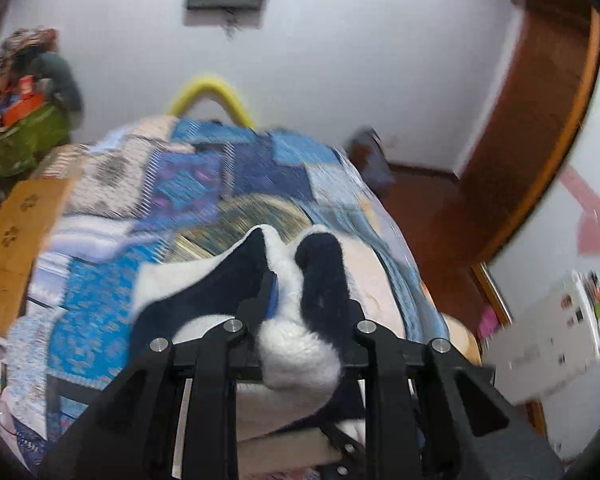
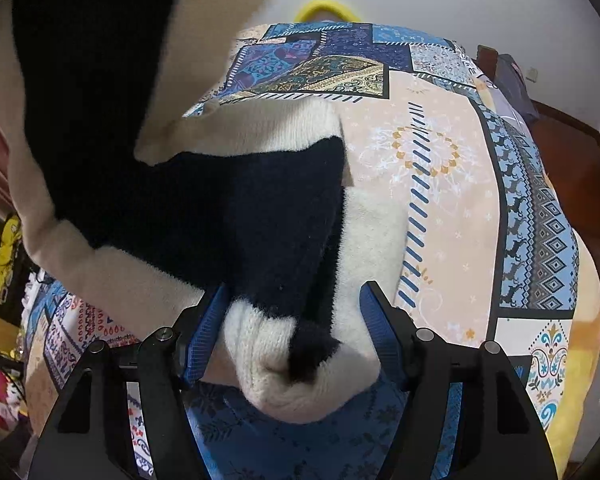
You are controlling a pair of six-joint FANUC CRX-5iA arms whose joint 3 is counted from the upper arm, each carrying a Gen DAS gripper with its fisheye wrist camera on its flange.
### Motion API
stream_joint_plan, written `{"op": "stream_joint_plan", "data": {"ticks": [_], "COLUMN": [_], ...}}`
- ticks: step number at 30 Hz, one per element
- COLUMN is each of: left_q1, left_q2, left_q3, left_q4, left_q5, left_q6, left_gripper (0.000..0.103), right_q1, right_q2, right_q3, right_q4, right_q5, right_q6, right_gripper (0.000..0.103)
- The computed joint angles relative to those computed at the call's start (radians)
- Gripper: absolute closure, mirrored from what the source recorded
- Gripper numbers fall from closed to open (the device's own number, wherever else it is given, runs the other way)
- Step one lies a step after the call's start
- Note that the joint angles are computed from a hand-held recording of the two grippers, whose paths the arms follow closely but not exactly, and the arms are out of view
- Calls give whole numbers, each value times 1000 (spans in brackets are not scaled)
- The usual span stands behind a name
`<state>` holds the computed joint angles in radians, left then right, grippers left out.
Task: Fold small clothes
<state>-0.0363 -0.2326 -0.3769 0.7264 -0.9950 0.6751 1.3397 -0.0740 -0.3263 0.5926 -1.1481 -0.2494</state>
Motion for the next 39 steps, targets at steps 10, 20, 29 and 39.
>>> {"op": "stream_joint_plan", "data": {"ticks": [10, 20, 29, 39], "left_q1": [-44, 135, 172, 191], "left_q2": [-69, -104, 63, -11], "left_q3": [-47, -38, 15, -135], "left_q4": [-131, 17, -207, -165], "left_q5": [-112, -155, -101, -56], "left_q6": [-157, -280, -198, -364], "left_gripper": [50, 23, 23, 22], "right_q1": [79, 157, 105, -16], "right_q2": [-102, -129, -90, 22], "right_q3": [-77, -36, 36, 124], "right_q4": [61, 106, 204, 142], "right_q5": [-67, -256, -245, -81], "right_q6": [-126, -139, -52, 116], "right_gripper": [39, 39, 39, 39]}}
